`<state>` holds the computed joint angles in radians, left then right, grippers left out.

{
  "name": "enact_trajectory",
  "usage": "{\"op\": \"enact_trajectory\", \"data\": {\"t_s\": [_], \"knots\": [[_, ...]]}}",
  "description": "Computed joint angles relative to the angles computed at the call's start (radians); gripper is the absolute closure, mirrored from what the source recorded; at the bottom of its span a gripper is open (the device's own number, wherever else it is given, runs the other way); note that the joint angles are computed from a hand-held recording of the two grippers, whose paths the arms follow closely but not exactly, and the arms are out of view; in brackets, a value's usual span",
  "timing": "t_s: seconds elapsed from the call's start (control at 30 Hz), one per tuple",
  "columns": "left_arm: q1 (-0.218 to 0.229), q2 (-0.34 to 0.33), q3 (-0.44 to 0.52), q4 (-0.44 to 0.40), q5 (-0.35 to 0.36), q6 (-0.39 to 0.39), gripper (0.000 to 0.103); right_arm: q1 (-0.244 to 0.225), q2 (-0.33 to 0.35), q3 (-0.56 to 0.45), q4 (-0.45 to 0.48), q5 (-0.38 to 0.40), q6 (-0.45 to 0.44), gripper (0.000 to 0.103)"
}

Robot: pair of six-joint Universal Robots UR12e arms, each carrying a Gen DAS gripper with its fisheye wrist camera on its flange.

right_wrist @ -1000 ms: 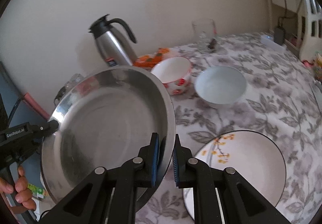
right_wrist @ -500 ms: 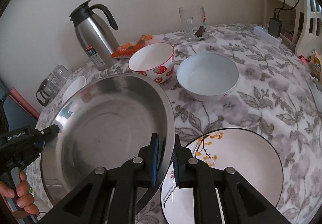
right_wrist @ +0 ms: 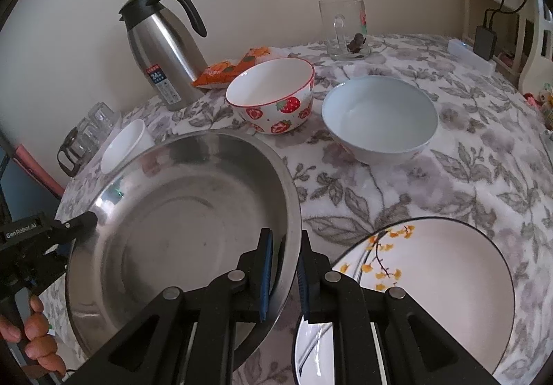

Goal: Organize plates and bowls

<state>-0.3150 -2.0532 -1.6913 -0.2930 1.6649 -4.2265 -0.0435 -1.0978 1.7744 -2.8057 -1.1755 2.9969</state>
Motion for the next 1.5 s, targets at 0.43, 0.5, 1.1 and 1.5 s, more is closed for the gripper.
{"op": "enact_trajectory", "data": {"t_s": [0.43,0.5,1.1,1.5], "knots": [[0.003,-0.018,0.01,-0.012,0.015,0.008,0.078,0.012,0.016,-0.01,-0.003,-0.027,-0.018,0.088],[0.003,-0.019,0.011,-0.019,0.017,0.008,0.078,0.015,0.017,-0.011,0.0,-0.033,-0.025,0.088],[0.003,-0.028,0.025,-0.086,0.017,0.047,0.077,0.018,0.021,-0.015,0.02,-0.041,-0.045,0.086],[0.008,-0.012,0.023,-0.131,-0.005,0.043,0.071,0.01,0.013,-0.017,0.052,-0.034,-0.058,0.082]]}}
